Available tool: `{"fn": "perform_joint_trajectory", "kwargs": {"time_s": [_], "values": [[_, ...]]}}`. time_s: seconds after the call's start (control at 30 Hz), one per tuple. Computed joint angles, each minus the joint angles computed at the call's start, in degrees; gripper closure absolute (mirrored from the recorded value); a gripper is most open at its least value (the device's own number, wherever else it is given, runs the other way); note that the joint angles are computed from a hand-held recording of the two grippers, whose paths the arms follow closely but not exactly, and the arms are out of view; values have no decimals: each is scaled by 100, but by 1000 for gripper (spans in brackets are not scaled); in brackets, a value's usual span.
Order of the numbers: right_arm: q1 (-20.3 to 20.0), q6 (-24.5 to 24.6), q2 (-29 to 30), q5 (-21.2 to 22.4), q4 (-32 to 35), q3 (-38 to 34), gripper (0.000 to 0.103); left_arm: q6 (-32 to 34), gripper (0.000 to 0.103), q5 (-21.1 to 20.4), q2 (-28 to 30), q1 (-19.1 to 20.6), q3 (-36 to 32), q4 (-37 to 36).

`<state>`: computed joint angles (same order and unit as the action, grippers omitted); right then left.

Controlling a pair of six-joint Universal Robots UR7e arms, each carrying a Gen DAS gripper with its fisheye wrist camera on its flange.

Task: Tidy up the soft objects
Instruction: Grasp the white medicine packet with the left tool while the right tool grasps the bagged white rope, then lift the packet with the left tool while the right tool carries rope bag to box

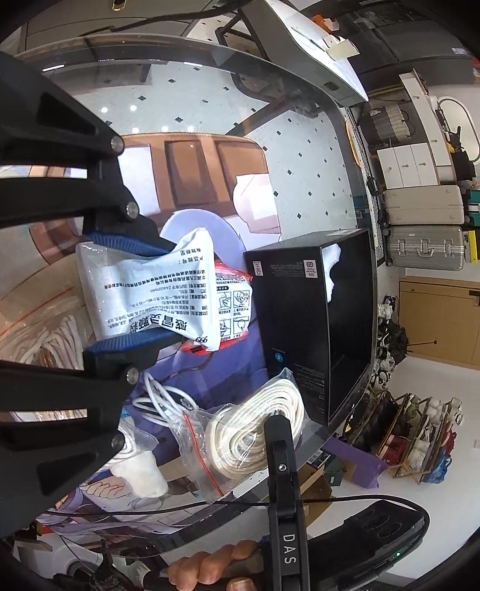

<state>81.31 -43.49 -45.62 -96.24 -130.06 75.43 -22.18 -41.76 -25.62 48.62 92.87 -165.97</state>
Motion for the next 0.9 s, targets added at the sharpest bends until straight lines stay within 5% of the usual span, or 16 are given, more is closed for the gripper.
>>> {"fn": "perform_joint_trajectory", "kwargs": {"time_s": [0.9], "values": [[41,-202,-570,710,66,136,84,404,66,303,108,-90,-549,3]]}}
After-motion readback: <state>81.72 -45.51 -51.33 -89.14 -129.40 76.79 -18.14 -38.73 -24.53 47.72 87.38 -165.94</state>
